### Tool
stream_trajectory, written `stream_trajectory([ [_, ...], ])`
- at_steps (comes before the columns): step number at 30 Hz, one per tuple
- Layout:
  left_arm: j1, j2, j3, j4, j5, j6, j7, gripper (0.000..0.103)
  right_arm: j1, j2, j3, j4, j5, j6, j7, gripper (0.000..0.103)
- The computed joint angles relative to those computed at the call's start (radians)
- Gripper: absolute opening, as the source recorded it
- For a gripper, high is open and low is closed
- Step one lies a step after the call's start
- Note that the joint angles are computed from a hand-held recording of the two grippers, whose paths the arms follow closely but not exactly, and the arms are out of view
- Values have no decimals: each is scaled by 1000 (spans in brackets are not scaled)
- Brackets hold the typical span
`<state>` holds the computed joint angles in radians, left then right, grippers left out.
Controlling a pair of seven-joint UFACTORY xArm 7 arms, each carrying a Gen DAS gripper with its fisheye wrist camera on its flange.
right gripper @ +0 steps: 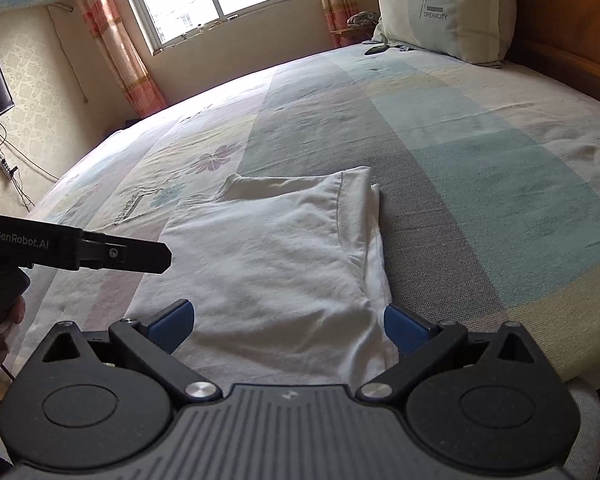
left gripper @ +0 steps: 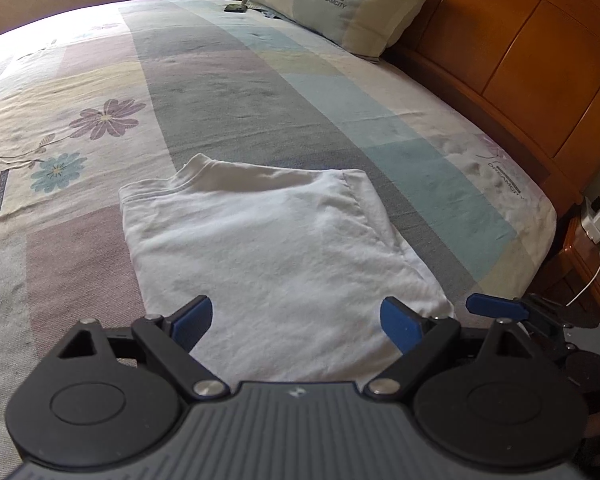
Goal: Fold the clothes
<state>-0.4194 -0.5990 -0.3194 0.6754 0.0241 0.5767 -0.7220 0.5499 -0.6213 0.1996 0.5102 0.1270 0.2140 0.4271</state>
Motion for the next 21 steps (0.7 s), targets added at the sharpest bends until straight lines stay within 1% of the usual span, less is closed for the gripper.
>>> stream_trajectory([
  [4,-46,40,47,-35,-72,-57,27,91,-2,1,-22,-12,15,-7,4,103],
  [6,-48,51,60,-60,-97,-80,26,91,0,6,-30,-15,22,-10,5,103],
  [7,-54,43,70,-83,-113,-117,29,92,2,7,-34,-16,25,-10,3,103],
  [8,-66,34,84,-104,-134,-154,35,98,5,8,-38,-17,29,-10,1,103],
  [9,-82,31,105,-116,-159,-177,49,101,9,9,-41,-18,33,-10,-1,103],
  [10,-96,33,123,-117,-178,-182,64,102,11,9,-44,-19,35,-11,-5,103],
  [11,-95,35,126,-108,-185,-169,69,102,14,9,-46,-19,37,-11,-9,103],
  [13,-55,21,89,-92,-157,-134,42,102,11,6,-43,-18,38,-10,-10,103],
  [15,-21,-8,54,-89,-120,-117,11,102,14,4,-42,-17,39,-8,-13,103],
  [18,-34,-52,70,-107,-127,-126,15,102,14,0,-35,-14,37,-4,-14,103],
  [21,-19,-93,59,-125,-118,-100,-7,102,19,0,-32,-7,37,3,-19,103],
])
